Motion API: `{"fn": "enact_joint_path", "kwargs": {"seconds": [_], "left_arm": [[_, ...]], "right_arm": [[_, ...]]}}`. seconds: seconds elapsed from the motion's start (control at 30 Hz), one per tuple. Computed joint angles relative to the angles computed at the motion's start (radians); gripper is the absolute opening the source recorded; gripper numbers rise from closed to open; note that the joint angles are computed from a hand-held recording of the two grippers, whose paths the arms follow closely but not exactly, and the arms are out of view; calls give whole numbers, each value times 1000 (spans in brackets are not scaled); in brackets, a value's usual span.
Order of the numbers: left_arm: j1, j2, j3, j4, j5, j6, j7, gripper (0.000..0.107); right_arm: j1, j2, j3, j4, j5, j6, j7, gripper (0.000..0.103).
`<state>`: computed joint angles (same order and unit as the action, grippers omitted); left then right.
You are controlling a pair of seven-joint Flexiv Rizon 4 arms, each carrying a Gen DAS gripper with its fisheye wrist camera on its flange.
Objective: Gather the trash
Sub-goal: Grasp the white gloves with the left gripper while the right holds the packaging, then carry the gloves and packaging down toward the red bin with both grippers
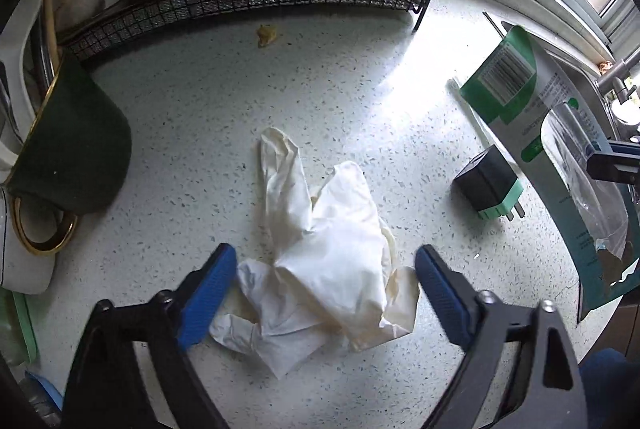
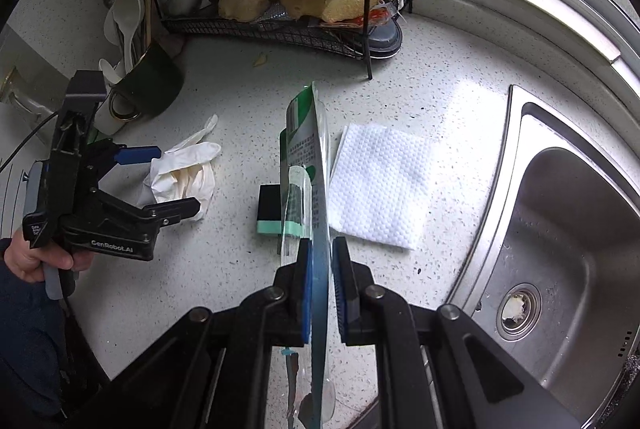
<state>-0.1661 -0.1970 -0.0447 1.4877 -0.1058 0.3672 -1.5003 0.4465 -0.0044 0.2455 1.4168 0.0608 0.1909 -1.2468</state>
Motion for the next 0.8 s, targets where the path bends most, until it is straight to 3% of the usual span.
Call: {"fn": "enact_joint_path", "kwargs": {"seconds": [0.13,0.2,0.37,0.8], "left_arm": [[-10,6,-1,14,12,6,-19,59],[-8,19,-3,31,-21,6,-32,43],[-22,66,-11,76,-31,-1,-55,21],[-112,236,-65,165,9,-2,-232,14]], "right_arm": [[-9,22,-2,15,-1,-5,9,9],[-11,27,-3,20,4,-2,10,9],[-22,66,-4,51,28,5,5,9],[-27,217,5,157,83,7,-28,9]]}}
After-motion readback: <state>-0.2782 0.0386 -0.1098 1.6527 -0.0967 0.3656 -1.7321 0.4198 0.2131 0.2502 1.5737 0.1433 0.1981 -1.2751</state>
